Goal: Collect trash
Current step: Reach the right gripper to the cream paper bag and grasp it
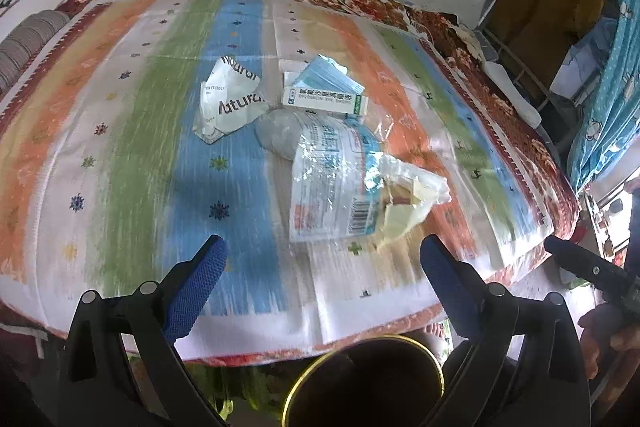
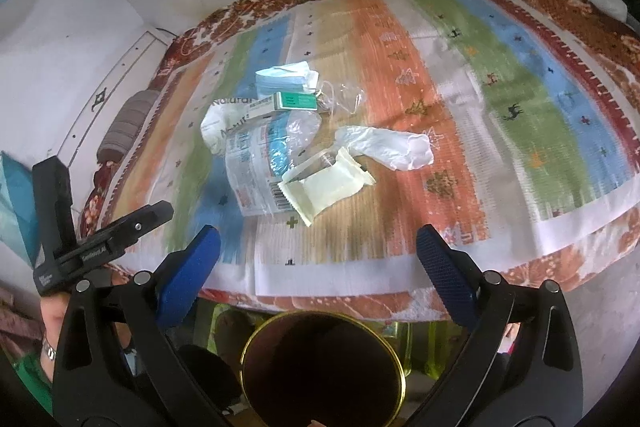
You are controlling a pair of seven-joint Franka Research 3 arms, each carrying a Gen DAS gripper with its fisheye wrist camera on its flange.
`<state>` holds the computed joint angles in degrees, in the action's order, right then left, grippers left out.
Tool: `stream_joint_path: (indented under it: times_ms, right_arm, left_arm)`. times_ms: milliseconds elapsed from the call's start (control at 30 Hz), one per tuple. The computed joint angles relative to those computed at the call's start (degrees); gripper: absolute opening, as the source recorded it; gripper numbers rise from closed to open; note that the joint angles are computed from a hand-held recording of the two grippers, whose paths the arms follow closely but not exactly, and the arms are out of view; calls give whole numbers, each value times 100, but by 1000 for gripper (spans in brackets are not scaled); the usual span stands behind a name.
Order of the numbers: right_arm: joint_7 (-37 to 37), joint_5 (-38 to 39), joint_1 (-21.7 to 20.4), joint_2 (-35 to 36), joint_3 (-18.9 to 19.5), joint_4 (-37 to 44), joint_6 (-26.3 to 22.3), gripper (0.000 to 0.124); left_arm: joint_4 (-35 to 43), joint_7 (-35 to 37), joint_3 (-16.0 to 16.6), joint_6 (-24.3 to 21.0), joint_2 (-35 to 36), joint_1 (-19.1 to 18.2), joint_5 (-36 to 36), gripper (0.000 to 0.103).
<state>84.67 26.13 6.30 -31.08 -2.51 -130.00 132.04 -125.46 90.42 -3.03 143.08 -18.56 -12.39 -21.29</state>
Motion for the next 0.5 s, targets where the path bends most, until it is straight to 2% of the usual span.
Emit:
stream_joint_path:
  times_ms: [333,467,500]
  right_arm:
    - [185,32,21,771,48,384,142,89]
    - [278,-90,1,1079,94,502,209,85]
    - [300,-137,-3,1189,110,546,228,84]
  left_arm:
    - [270,521,103,76,396,20,-655,93]
    - [392,720,89,15,589,80,-948,84]
    - [512,847,117,-175,717,87,-1061,82]
